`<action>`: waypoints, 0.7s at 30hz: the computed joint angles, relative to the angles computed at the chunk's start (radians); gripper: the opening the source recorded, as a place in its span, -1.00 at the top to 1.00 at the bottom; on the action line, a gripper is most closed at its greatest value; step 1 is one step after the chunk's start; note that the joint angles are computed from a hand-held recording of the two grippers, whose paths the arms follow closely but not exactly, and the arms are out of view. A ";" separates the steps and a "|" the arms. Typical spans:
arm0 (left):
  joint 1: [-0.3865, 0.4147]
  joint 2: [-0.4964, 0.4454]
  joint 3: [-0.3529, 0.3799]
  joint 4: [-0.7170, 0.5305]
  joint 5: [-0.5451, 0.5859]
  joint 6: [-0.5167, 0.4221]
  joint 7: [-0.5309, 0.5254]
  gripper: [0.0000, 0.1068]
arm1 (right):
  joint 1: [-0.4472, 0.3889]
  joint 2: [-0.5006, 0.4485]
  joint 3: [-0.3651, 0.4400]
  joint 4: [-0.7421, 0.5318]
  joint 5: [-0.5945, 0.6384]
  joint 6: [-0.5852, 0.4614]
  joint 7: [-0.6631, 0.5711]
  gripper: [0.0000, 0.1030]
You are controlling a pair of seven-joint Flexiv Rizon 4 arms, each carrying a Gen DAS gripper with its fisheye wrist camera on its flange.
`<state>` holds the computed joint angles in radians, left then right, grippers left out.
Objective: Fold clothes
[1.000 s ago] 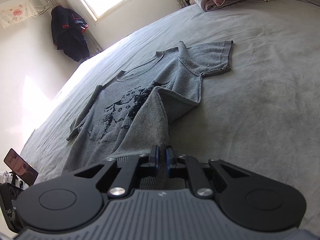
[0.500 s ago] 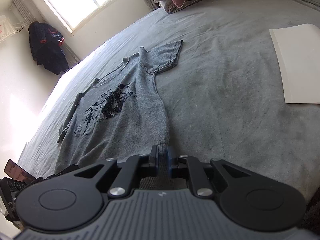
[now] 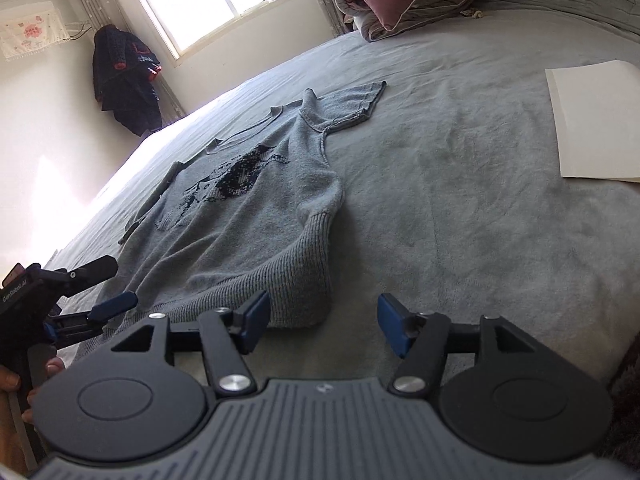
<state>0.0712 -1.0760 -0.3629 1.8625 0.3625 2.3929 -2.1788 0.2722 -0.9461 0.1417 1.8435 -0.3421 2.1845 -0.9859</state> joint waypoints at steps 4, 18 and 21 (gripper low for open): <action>0.080 -0.035 -0.127 -0.067 0.143 -0.139 -0.035 -0.63 | 0.008 -0.032 -0.002 -0.010 -0.021 0.054 -0.027 -0.28; -0.112 0.029 -0.125 -0.259 -0.004 -0.520 0.257 -0.67 | -0.009 -0.016 -0.015 0.013 0.005 0.047 -0.078 -0.37; -0.138 0.020 -0.131 -0.300 -0.052 -0.571 0.311 -0.67 | -0.030 -0.022 -0.005 0.008 -0.003 0.048 -0.060 -0.37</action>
